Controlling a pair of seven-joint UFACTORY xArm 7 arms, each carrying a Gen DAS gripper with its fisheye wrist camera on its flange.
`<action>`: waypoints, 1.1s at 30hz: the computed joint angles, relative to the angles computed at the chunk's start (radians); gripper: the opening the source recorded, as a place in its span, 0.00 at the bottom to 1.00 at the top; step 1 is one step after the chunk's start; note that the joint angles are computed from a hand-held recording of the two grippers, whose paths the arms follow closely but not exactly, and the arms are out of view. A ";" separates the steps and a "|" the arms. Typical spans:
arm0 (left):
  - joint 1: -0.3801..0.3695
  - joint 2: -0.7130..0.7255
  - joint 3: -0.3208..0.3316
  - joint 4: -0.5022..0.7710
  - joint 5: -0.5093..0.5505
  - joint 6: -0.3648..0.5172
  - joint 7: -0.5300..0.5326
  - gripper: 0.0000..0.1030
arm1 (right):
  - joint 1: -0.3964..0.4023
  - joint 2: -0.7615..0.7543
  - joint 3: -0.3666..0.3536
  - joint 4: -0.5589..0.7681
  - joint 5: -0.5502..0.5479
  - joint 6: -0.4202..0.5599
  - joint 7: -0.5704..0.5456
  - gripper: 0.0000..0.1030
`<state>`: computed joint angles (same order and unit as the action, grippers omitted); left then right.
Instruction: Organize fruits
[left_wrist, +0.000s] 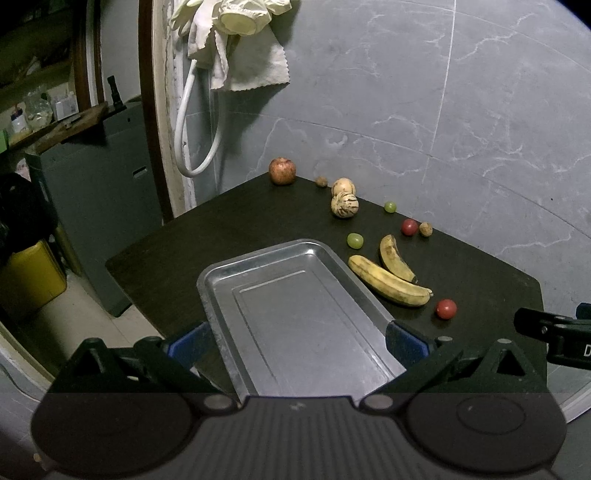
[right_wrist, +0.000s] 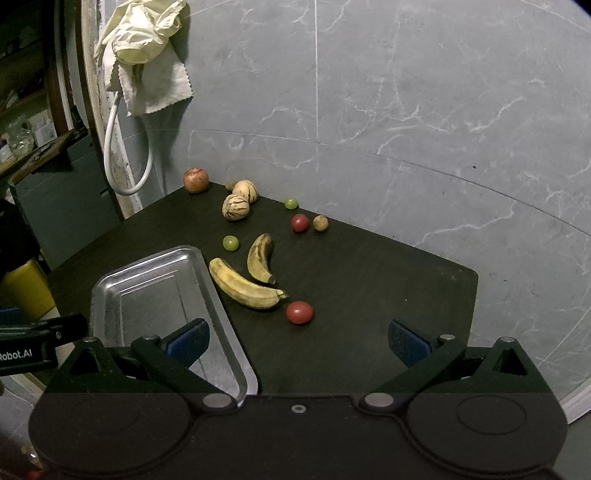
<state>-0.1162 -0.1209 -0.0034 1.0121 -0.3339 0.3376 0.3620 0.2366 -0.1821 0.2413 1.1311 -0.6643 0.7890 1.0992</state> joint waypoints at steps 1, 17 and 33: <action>-0.001 0.000 0.001 0.000 -0.003 0.000 0.002 1.00 | 0.000 0.002 0.000 0.003 0.000 0.001 0.000 1.00; -0.001 0.012 0.002 0.010 -0.020 -0.002 0.019 1.00 | 0.004 0.012 -0.005 0.014 -0.009 0.007 0.008 1.00; 0.004 0.016 0.000 0.016 -0.047 0.003 0.044 1.00 | 0.014 0.015 0.001 0.017 -0.036 0.026 0.041 1.00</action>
